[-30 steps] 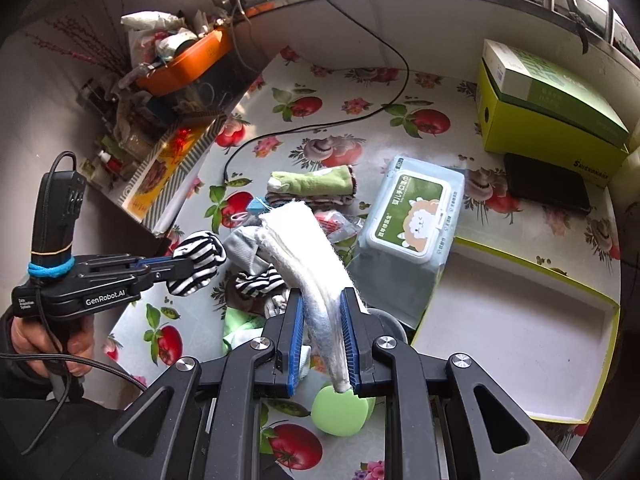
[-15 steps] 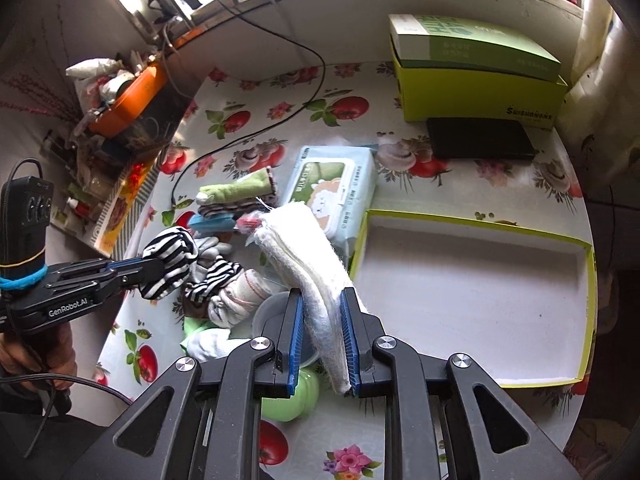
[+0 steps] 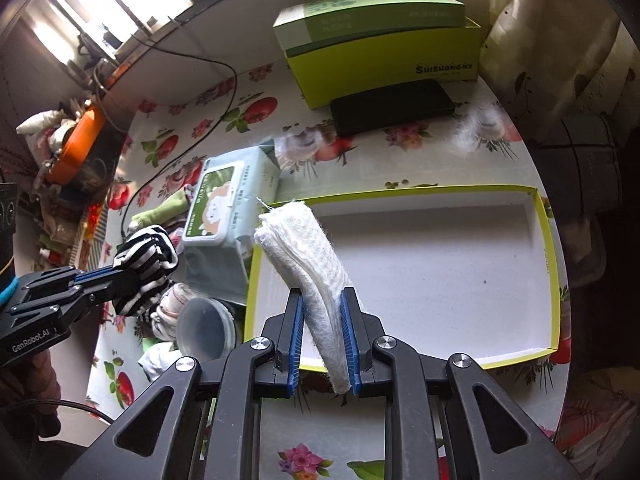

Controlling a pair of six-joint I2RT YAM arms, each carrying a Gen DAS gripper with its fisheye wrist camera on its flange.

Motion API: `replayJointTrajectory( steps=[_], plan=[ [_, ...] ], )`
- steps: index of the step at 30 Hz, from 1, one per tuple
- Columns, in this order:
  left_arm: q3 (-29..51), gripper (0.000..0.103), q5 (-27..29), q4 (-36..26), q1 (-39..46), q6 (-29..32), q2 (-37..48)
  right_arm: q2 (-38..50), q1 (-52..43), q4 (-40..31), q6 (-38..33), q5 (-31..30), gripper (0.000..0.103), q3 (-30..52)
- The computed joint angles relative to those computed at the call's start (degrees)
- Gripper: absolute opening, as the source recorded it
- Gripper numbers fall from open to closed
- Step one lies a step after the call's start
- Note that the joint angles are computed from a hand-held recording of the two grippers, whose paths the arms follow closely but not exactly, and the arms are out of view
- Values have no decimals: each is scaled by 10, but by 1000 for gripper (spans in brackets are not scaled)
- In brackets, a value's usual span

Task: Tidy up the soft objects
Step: 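Carry both held socks over the white yellow-rimmed box lid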

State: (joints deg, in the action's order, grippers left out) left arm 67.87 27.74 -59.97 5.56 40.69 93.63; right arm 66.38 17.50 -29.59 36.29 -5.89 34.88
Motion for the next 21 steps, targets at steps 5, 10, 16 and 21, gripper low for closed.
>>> replayJointTrajectory(
  steps=[5, 10, 16, 21],
  plan=[
    [-13, 9, -11, 20, -54, -23, 6, -14, -49, 4, -16, -8, 17, -32],
    [-24, 9, -27, 46, -99, -48, 20, -16, -111, 11, -38, -13, 18, -63],
    [-31, 9, -43, 72, -142, -74, 39, 5, -195, 12, -84, -9, 17, -84],
    [-35, 9, -58, 86, -163, -85, 58, 31, -235, 11, -100, 9, 18, -91]
  ],
)
